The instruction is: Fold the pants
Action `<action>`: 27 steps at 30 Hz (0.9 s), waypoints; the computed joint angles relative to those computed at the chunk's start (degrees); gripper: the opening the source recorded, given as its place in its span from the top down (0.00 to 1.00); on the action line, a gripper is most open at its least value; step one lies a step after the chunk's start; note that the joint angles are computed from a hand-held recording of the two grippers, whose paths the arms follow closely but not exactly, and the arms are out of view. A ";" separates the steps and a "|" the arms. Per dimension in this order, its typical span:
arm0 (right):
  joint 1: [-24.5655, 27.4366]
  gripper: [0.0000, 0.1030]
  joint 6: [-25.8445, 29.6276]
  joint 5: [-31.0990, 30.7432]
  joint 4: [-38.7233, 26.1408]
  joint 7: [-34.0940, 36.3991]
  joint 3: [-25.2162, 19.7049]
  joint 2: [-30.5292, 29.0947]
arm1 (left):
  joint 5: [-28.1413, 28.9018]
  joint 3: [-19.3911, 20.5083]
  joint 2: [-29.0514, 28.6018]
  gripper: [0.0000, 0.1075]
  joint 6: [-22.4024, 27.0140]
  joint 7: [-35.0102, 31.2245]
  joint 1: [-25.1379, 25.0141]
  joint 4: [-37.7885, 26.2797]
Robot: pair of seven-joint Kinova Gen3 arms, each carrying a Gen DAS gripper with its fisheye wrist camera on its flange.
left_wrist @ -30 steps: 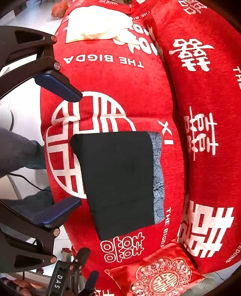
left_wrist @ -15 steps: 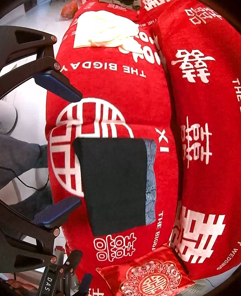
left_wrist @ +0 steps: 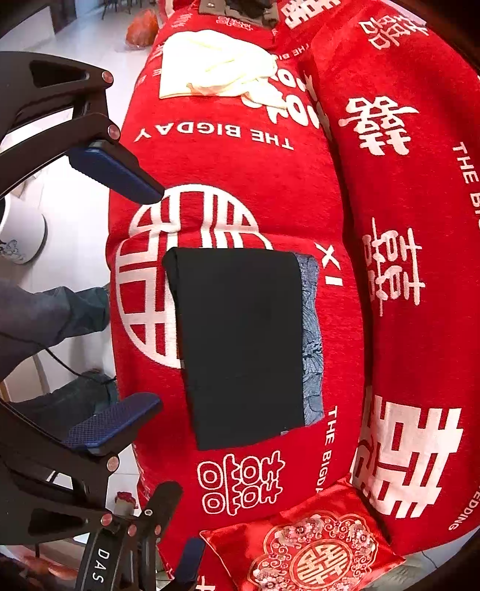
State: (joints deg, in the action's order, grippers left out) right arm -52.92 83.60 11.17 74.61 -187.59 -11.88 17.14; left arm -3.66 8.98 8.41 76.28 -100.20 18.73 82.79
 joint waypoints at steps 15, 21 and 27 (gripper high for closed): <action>0.02 0.08 0.50 -0.44 -2.01 1.71 0.27 1.12 | -1.47 0.01 -0.35 0.05 0.22 1.26 0.38 0.00; -0.11 0.08 0.71 -0.60 -2.26 1.79 0.53 1.26 | -1.57 0.09 -0.21 0.05 0.48 1.78 0.58 -0.23; -0.29 0.08 0.67 -0.74 -1.87 0.76 0.56 1.02 | -0.88 0.09 -1.47 0.05 -1.61 1.26 0.25 0.97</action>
